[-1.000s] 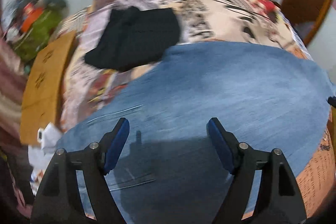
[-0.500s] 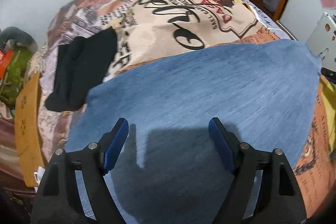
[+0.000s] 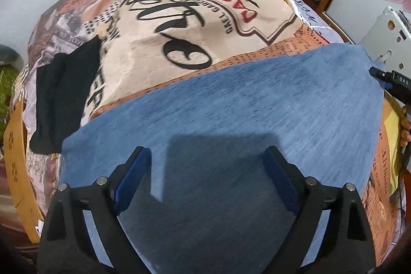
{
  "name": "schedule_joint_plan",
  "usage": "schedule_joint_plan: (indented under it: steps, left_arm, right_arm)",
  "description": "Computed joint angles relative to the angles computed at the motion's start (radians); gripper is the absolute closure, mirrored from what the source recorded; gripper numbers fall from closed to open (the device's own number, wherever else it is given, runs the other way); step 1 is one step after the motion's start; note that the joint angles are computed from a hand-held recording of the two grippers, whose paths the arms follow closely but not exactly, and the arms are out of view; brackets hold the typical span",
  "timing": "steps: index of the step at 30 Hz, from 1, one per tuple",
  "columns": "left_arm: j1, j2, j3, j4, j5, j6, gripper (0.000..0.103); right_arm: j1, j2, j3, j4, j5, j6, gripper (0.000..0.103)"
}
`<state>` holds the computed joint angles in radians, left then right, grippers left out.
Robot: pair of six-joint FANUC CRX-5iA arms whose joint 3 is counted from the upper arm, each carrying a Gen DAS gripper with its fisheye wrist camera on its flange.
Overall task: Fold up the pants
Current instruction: 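Close the right tool on the frayed leg hem, then lift the hem with the right tool and fold it over the jeans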
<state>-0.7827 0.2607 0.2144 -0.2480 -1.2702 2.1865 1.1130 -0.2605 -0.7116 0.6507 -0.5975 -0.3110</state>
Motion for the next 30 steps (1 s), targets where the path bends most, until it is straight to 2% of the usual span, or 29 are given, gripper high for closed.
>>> schedule_joint_plan:
  steps: [1,3,5,8,13,19,27,30]
  left_arm:
    - [0.001,0.010,0.011,0.005,-0.003,-0.005,0.011]
    - [0.004,0.028,0.031,0.025,-0.006,-0.018,0.011]
    - [0.007,0.038,0.044,0.044,-0.005,-0.031,0.011]
    - [0.004,0.031,0.047,0.063,0.023,-0.033,0.011]
    - [-0.025,0.002,0.063,0.019,0.025,-0.001,0.011]
    - [-0.054,-0.077,0.040,-0.033,0.027,0.037,0.011]
    - [-0.086,-0.230,-0.042,-0.123,0.038,0.151,0.011]
    - [-0.094,-0.294,-0.081,-0.159,0.043,0.199,0.009]
  right_arm:
    - [-0.005,-0.011,-0.008,0.010,0.004,-0.023,0.085]
    - [-0.020,-0.028,-0.019,0.012,0.024,-0.038,0.092]
    - [-0.023,-0.034,-0.018,0.029,0.026,-0.042,0.092]
    - [0.002,-0.039,0.005,0.079,-0.035,-0.031,0.093]
    - [0.041,-0.065,0.037,0.219,-0.089,-0.047,0.095]
    - [0.061,-0.084,0.085,0.329,-0.034,-0.045,0.096]
    - [0.115,0.007,0.210,0.414,0.021,0.032,0.097]
    - [0.137,0.066,0.278,0.376,0.041,0.118,0.096]
